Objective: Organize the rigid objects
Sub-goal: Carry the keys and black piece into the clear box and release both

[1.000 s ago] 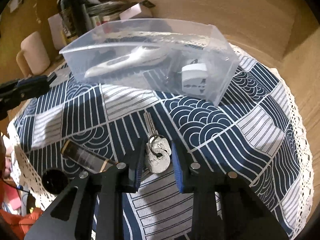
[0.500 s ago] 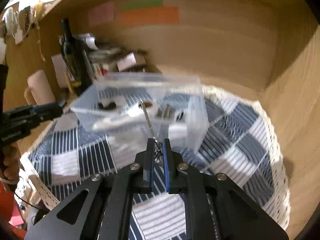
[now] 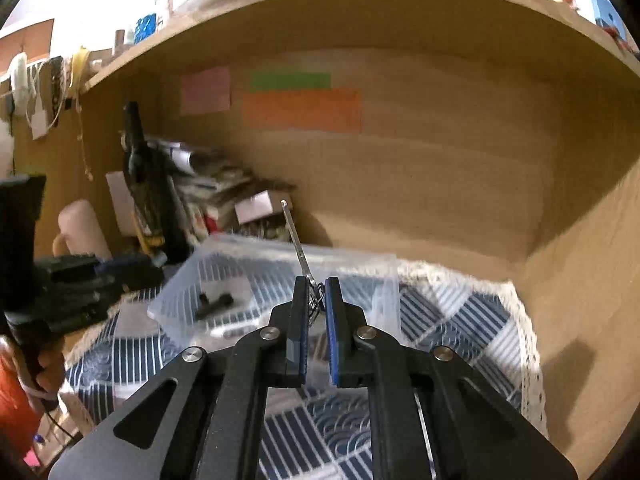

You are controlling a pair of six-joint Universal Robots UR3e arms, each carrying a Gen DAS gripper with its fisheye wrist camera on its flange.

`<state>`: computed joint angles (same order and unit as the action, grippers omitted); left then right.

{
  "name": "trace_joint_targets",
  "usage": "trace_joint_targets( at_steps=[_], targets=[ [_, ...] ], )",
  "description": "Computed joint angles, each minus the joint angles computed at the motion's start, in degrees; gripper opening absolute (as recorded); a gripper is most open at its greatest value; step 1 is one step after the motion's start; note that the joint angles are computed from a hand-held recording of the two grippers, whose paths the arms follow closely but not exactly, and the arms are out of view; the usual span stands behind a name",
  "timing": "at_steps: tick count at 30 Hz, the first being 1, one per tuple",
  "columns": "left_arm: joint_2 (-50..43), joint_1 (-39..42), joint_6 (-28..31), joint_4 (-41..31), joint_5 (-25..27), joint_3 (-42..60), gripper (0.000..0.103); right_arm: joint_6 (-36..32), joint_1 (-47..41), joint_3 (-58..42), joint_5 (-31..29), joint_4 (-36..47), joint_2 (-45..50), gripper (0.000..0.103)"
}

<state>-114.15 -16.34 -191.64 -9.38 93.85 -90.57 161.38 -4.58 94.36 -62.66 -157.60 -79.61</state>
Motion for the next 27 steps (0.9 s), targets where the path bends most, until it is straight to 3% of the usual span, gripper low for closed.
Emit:
trace_joint_targets(
  at_steps=[12, 22, 27],
  targets=[
    [-10.99, 2.21, 0.75, -9.85, -3.79, 12.74, 0.025, -1.33, 2.86, -15.34, 1.69, 16.83, 15.21, 0.007],
    [-12.45, 2.33, 0.6, -10.71, -4.0, 13.84, 0.029, -0.43, 3.65, -18.35, -3.09, 18.44, 18.4, 0.01],
    [-10.23, 1.71, 0.18, -9.29, -3.17, 11.18, 0.045, -0.05, 2.86, -14.15, -3.11, 15.19, 15.04, 0.029]
  ],
)
